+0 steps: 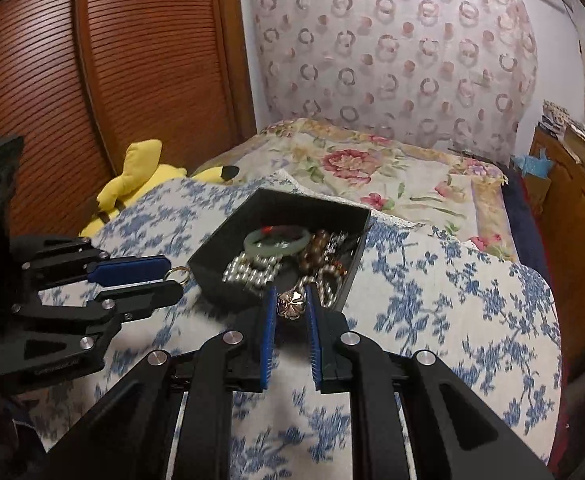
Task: Organize jewelry
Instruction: 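Lower the ring into the black box with the left tool while the right tool drops the earring in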
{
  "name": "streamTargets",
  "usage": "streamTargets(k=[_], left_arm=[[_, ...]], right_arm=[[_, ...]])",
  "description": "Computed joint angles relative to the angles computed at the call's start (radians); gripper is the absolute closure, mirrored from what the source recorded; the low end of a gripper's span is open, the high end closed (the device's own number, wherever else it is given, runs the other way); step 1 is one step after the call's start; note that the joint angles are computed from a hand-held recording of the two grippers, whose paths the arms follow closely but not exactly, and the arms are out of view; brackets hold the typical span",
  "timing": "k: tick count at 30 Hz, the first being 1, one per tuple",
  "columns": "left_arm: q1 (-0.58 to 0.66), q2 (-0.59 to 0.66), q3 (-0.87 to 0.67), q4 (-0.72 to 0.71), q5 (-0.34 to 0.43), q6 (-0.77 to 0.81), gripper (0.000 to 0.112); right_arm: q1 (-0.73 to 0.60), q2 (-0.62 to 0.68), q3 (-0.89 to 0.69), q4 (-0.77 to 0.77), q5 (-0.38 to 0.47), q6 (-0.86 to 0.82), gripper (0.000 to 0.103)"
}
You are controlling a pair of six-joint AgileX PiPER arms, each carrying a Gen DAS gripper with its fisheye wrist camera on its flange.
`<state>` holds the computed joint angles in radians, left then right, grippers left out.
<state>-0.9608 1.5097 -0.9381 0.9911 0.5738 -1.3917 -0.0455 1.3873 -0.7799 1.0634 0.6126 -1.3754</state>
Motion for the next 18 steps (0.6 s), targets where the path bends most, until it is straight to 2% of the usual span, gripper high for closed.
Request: streamTargets(k=[10, 18], left_arm=[[0.114, 0.037, -0.063, -0.062, -0.068, 0.1, 0.092], [0.169, 0.064, -0.075, -0.083, -0.122, 0.116, 0.092]], right_arm=[[0.029, 0.136, -0.16, -0.043, 0.03, 0.125, 0.086], [0.045, 0.176, -0.199, -0.068, 0.039, 0.177, 0.084]])
